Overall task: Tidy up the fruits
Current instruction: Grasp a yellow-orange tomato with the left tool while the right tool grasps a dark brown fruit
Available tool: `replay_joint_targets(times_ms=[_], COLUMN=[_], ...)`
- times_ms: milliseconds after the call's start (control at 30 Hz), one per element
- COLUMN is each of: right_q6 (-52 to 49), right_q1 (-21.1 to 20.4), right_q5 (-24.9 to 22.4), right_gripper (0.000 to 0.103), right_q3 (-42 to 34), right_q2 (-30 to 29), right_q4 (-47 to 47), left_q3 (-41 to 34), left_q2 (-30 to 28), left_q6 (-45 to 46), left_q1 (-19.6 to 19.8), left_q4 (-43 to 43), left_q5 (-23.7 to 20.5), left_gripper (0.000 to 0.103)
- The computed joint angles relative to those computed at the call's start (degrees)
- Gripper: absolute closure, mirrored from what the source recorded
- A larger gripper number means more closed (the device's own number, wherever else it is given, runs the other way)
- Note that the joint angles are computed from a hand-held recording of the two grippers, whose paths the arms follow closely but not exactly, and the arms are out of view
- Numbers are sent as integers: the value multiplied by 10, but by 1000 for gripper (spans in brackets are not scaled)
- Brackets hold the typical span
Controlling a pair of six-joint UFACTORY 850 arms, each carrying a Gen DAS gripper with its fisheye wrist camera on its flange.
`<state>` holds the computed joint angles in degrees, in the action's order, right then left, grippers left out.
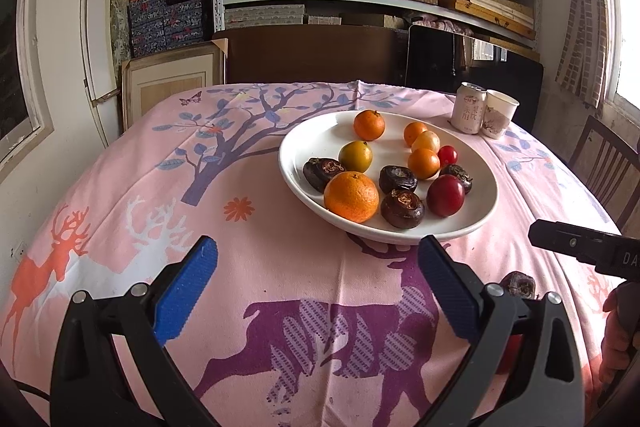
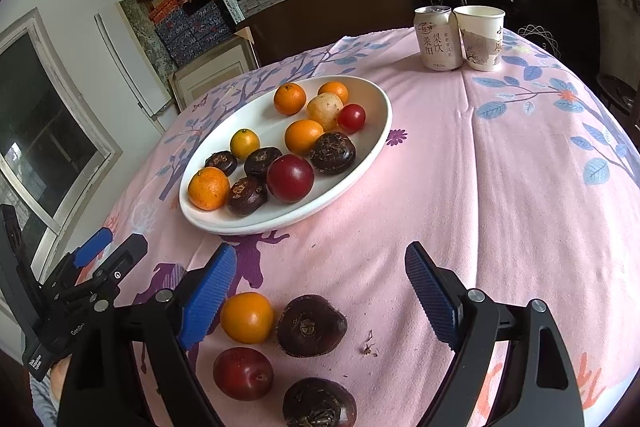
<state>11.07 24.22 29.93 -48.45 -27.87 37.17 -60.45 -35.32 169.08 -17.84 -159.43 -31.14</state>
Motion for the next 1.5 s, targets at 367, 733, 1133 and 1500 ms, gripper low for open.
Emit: replay_joint_targets(times_ms=[367, 733, 1133, 1500], right_q6=[-14, -18, 24, 56], right_q1=[0, 2, 1, -8], right_q5=[-7, -19, -36, -7], right_gripper=[16, 16, 15, 16], right_q3=[-5, 1, 17, 36], right_q2=[-4, -4, -1, 11], right_q4=[10, 5, -51, -59], left_q3=[-4, -8, -12, -19], left_q2=[-2, -9, -14, -20], left_q6=[2, 19, 52, 26], left_q1=[0, -3, -9, -17], left_q4=[-1, -9, -33, 36], left_q5=[7, 13, 25, 48], left_gripper=[5, 5, 5, 5])
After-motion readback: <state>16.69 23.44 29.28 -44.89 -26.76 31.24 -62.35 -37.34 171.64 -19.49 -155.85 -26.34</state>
